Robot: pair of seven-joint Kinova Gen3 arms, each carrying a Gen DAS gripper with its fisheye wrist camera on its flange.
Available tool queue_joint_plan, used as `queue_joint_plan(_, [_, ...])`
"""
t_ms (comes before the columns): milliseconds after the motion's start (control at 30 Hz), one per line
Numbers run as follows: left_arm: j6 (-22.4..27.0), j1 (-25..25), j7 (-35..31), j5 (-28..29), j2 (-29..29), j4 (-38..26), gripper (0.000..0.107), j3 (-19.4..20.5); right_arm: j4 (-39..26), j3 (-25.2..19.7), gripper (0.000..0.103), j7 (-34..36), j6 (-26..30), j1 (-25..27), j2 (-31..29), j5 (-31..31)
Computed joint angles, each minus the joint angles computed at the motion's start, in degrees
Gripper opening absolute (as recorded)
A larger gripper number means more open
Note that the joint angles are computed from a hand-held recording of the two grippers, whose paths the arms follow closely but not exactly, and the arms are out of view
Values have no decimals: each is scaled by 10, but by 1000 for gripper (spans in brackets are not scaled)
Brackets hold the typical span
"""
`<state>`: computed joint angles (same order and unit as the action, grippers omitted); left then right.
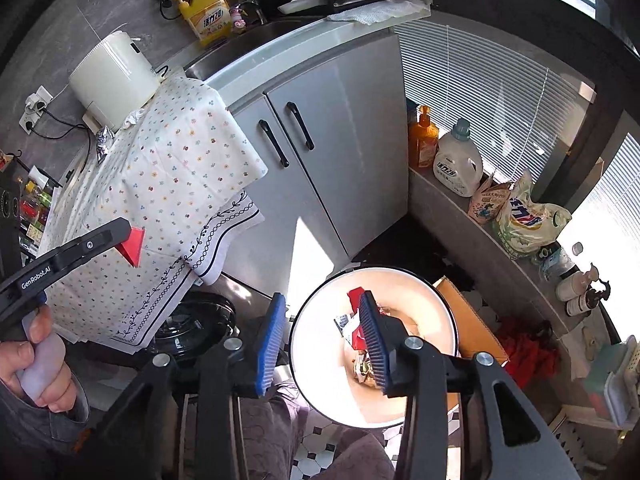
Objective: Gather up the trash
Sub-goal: 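Open both tools over the bucket to drop the red paper and scrap, then raise both tools back up to the counter beside the air fryer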
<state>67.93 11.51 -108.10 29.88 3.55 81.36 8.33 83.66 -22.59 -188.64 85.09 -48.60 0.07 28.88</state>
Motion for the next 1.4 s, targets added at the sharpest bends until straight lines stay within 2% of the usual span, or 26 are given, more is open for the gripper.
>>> queue_joint_plan(200, [-7,37,21,-16,7,8,4,23,42,-21,43,-48,18,10,-42,-12])
queue_joint_plan(533, [12,86,35,-11,53,-13,4,51,58,-79,43,-103,85,38,-85,-21])
queue_joint_plan(600, [25,94,39,-14,66,-24,12,55,60,-87,43,-109,93,44,-90,-24])
queue_joint_plan(667, [20,100,45,-17,67,-22,32,55,61,-93,43,-110,97,51,-94,-26])
queue_joint_plan(767, [16,91,36,5,62,-12,55,52,61,-97,43,-105,97,59,-96,-27])
queue_joint_plan(1067, [9,55,40,-9,39,-12,64,25,60,-86,43,-78,57,68,-81,-11])
queue_joint_plan(1267, [5,9,33,-15,13,-19,75,-2,26,-54,51,-20,22,60,-40,20])
queue_joint_plan(1400, [17,-18,44,-36,12,-47,81,-17,-20,-24,62,16,7,44,-3,50])
